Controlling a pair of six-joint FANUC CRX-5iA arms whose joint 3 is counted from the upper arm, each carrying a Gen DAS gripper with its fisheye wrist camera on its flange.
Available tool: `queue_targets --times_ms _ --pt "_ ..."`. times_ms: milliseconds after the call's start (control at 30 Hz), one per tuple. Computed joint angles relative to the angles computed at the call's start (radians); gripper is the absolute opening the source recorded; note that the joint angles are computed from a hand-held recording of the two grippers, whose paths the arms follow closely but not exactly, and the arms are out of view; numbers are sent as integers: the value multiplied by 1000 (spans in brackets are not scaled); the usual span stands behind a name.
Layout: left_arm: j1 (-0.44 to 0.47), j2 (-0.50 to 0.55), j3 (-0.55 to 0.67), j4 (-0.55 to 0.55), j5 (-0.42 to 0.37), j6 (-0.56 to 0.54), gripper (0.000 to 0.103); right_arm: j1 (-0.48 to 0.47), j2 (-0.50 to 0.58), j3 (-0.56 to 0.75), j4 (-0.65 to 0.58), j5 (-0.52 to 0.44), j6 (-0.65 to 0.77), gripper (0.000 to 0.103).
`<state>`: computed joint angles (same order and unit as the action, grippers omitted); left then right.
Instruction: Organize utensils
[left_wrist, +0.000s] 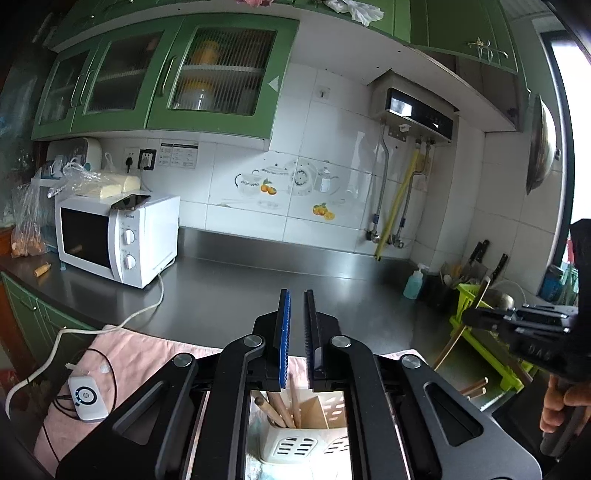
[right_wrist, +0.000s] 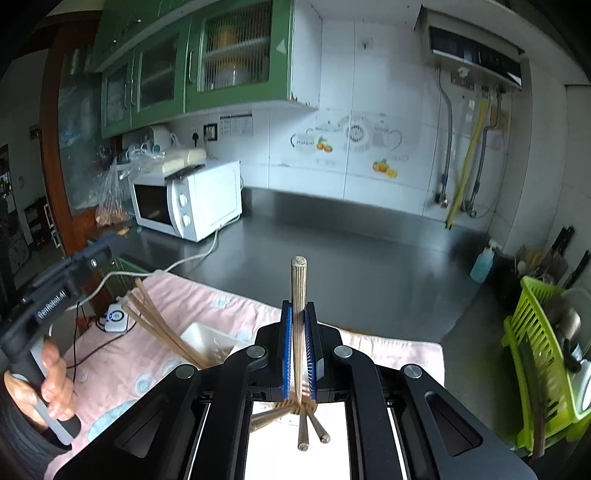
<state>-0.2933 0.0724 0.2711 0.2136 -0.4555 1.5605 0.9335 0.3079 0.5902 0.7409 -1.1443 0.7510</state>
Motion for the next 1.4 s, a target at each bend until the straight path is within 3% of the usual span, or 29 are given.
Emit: queue_targets --times_ms 100,167,233,333,367,500,567,767,967,1200,1400 --pt "-2 -6 2 -19 -14 6 10 2 -8 -17 -3 2 -14 10" --pt "-2 -16 -9 -16 -15 2 17 7 -14 -25 7 -1 -21 18" --pt "-3 -28 -15 -35 -18 16 33 15 -30 -51 27 2 -38 24" --pt "-4 -58 -39 -41 -18 6 38 33 -55 -87 66 2 -65 33" --pt "-4 -67 -48 -41 -18 4 46 42 -69 -110 87 2 -84 39" --pt "-13 -131 -94 -104 -26 41 61 80 -128 -203 142 -1 -159 54" --pt "-16 -164 -122 -117 -38 40 74 102 -161 -256 170 -2 -199 59" --pt "-30 -271 -209 -180 -82 87 93 182 -255 -414 221 -7 -347 74" --pt "-57 -372 -292 -254 -134 142 98 272 -316 -547 290 -42 -490 86" --pt "-108 -441 -343 -357 -228 212 98 371 -345 -647 325 -102 -616 90" --pt "-119 -488 -397 -367 -275 245 98 442 -345 -701 340 -163 -711 92"
